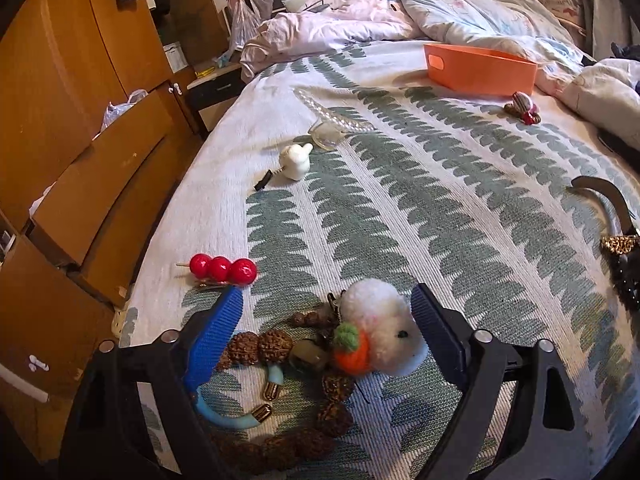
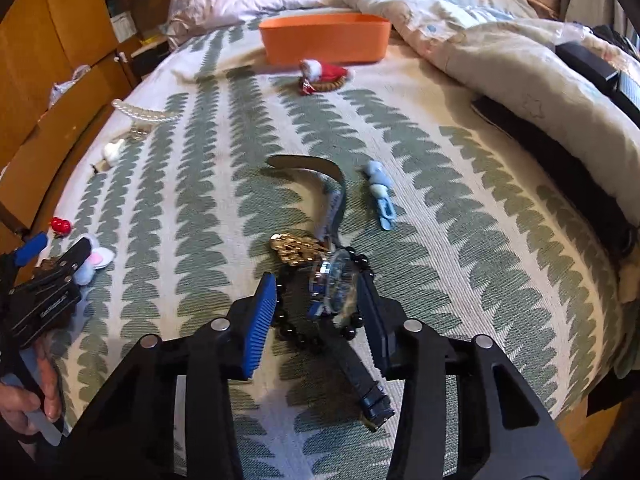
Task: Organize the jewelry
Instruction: 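Move both tools back over the remaining jewelry pile, then grasp the white pompom plush with left tool while right tool grasps black watch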
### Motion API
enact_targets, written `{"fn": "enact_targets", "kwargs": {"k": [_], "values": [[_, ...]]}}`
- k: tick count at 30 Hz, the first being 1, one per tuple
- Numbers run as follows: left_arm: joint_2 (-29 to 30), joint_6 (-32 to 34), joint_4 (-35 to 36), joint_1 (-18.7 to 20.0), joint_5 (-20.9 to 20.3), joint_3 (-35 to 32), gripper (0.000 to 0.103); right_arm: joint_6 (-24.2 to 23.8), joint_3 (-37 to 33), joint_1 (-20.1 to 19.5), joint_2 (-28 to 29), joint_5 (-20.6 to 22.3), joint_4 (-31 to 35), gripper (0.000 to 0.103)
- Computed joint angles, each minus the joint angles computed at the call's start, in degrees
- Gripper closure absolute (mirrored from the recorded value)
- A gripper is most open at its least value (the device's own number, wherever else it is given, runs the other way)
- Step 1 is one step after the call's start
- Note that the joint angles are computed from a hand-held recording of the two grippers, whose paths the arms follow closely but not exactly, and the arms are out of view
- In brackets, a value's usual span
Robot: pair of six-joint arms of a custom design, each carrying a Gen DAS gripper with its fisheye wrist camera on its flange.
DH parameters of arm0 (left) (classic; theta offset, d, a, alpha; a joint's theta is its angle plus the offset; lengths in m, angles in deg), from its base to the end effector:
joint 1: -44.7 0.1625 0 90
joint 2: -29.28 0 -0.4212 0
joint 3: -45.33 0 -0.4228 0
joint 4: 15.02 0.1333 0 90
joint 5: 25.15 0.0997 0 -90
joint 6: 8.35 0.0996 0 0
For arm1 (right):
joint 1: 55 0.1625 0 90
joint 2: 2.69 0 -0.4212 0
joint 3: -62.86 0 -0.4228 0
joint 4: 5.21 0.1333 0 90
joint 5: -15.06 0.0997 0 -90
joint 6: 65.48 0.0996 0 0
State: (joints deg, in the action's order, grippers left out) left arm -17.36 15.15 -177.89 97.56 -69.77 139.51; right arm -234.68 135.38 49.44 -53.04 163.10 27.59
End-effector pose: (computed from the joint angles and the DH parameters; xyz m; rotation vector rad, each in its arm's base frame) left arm -0.2566 -0.6770 0.1362 0.9881 2.1237 -0.6361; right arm 0.1991 -0.5775 0.2269 -0.3030 -2.1262 0.9079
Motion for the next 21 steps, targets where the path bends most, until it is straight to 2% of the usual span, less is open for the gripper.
{"fn": "enact_targets", "kwargs": {"k": [11,15,18,19,21], "values": [[0.4,0.4,1.0,-0.2,-0.1,0.1,0.025,2.2,-2.6,-1.1,1.5,0.1,3.0,0.060],[0.7,0.7,0.9,-0.5,0.4,0.3,0.036,2.3,-2.2,-1.2,1.1,-0.3,2.7,0.063],[0.7,1.1,0.9,-0.7,0.4,0.7,0.047,2.1,-2.1,-1.3,0.9,-1.0,2.5,0.079],[0.7,1.0,1.2,-0.8,0.3,0.7,0.052,2.2,-2.2,-1.4,0.9,-1.2,2.6,0.081],[0.5,0.7,1.9,-0.8,0.1,0.8,0.055,2.2,-2.2,-1.4,0.9,-1.3,2.7,0.081]]}}
